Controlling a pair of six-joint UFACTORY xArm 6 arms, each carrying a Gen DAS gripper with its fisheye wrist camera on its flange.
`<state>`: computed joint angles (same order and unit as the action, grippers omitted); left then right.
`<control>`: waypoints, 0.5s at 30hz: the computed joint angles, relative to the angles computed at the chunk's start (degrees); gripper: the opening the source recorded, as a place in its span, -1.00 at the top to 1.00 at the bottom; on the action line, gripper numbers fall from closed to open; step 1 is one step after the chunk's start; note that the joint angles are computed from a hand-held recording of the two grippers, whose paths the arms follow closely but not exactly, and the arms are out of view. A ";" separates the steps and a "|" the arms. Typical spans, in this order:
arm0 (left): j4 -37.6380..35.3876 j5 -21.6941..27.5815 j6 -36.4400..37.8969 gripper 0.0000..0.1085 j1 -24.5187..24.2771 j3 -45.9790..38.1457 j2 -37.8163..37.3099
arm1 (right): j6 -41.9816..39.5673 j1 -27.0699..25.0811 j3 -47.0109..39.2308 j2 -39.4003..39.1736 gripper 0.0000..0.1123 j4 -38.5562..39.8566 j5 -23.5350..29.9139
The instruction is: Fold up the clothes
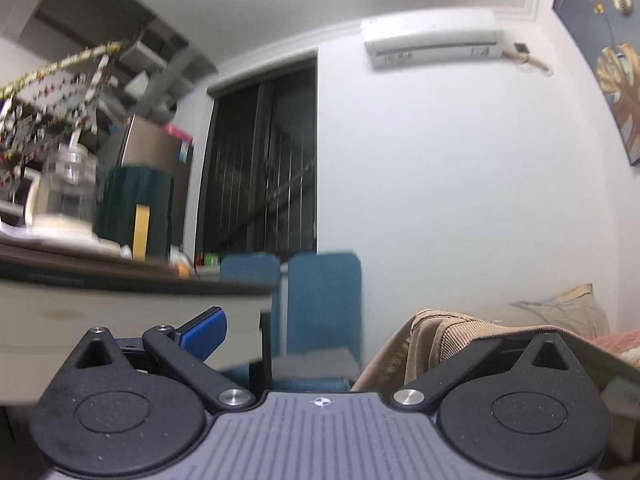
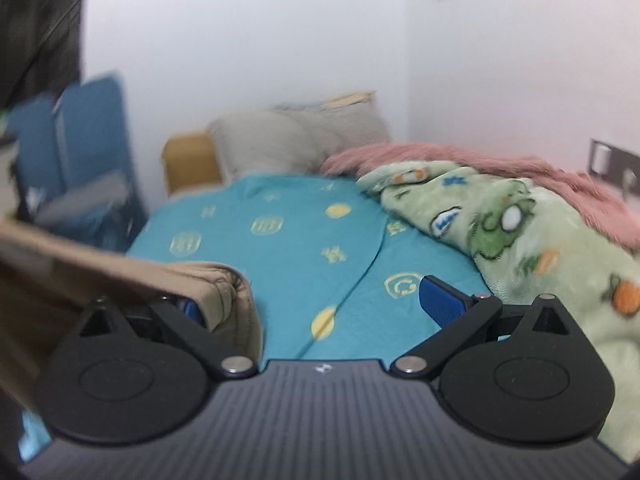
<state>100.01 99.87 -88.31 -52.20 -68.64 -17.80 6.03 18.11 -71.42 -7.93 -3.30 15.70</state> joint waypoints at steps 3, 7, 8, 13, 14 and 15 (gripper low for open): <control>1.34 2.45 5.16 -0.90 -3.55 -1.33 1.27 | -4.06 -0.43 0.62 -1.97 -0.83 7.34 6.56; 1.11 5.52 7.58 -0.90 -7.46 -3.72 1.75 | 2.18 -1.91 2.77 -5.92 -0.83 4.19 3.10; 1.22 6.58 7.58 -0.90 -8.62 -4.38 1.73 | 1.97 -2.19 2.27 -6.68 -0.83 4.66 2.56; 5.75 10.82 11.53 -0.90 -14.39 -11.25 3.33 | 3.23 -3.16 -2.14 -9.18 -0.83 3.57 -0.85; 7.13 11.09 12.77 -0.90 -15.40 -13.56 3.95 | 3.02 -3.28 -3.53 -9.46 -0.83 4.20 -0.96; 8.69 11.25 14.20 -0.90 -16.40 -16.24 4.81 | 2.66 -3.39 -5.08 -9.67 -0.83 5.05 -0.91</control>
